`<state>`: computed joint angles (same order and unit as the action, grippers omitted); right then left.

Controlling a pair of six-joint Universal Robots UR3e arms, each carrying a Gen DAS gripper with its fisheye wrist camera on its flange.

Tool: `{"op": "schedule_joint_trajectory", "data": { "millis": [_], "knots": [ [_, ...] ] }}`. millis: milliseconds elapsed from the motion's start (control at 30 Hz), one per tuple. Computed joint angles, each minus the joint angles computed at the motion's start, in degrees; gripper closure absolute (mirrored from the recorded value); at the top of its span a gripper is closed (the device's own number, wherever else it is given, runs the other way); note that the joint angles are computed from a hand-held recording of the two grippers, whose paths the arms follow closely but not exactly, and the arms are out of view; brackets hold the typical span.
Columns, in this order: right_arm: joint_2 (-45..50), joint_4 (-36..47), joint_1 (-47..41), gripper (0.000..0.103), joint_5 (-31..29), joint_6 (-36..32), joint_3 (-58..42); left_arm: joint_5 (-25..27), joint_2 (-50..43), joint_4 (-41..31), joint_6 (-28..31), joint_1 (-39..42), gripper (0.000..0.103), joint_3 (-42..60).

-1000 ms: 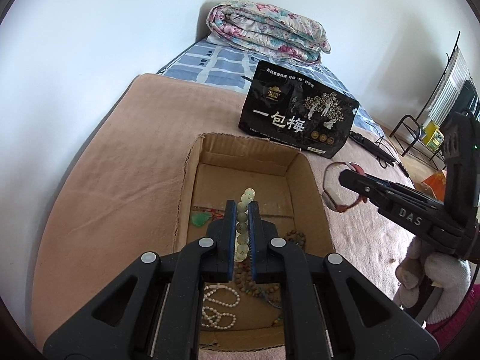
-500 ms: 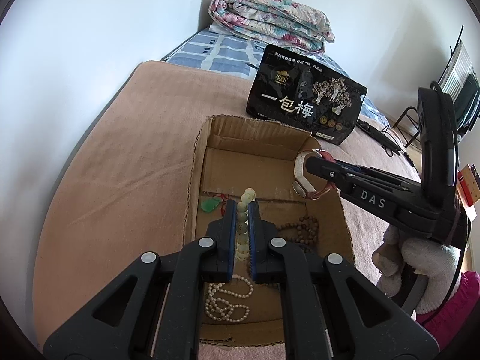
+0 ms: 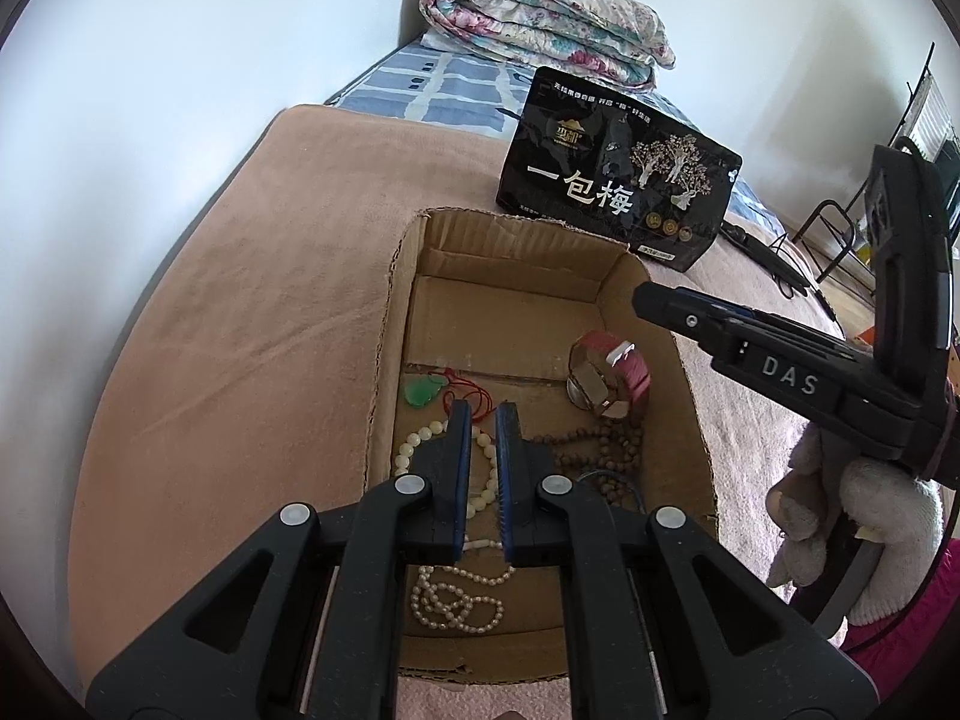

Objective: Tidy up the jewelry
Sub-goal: 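Open the right tool to drop the watch while the left tool releases the bracelet, then move both tools out over the bed toward the two small pearls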

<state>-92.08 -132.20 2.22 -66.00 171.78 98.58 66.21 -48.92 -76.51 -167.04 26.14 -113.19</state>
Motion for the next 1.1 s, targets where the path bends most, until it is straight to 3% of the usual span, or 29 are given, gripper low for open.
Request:
{"op": "schedule_joint_trajectory", "data": {
  "millis": [300, 500, 667, 700, 767, 1100],
  "knots": [
    [-4.73, 3.63, -3.05, 0.068, 1.27, -1.84, 0.60, -0.42, 1.71, -1.44, -0.79, 0.22, 0.098, 1.32],
    [-9.89, 8.37, -7.27, 0.064, 2.81, -4.95, 1.19, 0.24, 1.15, -0.03, -4.42, -4.06, 0.098, 3.38],
    [-15.50, 15.03, -13.10, 0.060, 5.19, -9.29, 1.00, 3.99, -2.01, 5.02, -10.65, -12.24, 0.096, 4.76],
    [-16.65, 16.65, -14.48, 0.058, 5.77, -10.41, 0.88, 4.93, -2.91, 6.18, -11.95, -14.23, 0.093, 5.07],
    [-18.93, 19.75, -17.29, 0.054, 6.78, -12.57, 0.60, 6.19, -4.33, 8.26, -14.32, -17.54, 0.076, 5.50],
    [-29.46, 40.50, -36.67, 0.040, 12.68, -28.06, -2.56, 15.95, -15.45, 18.45, -24.62, -36.73, 0.076, 9.73]
  ]
}}
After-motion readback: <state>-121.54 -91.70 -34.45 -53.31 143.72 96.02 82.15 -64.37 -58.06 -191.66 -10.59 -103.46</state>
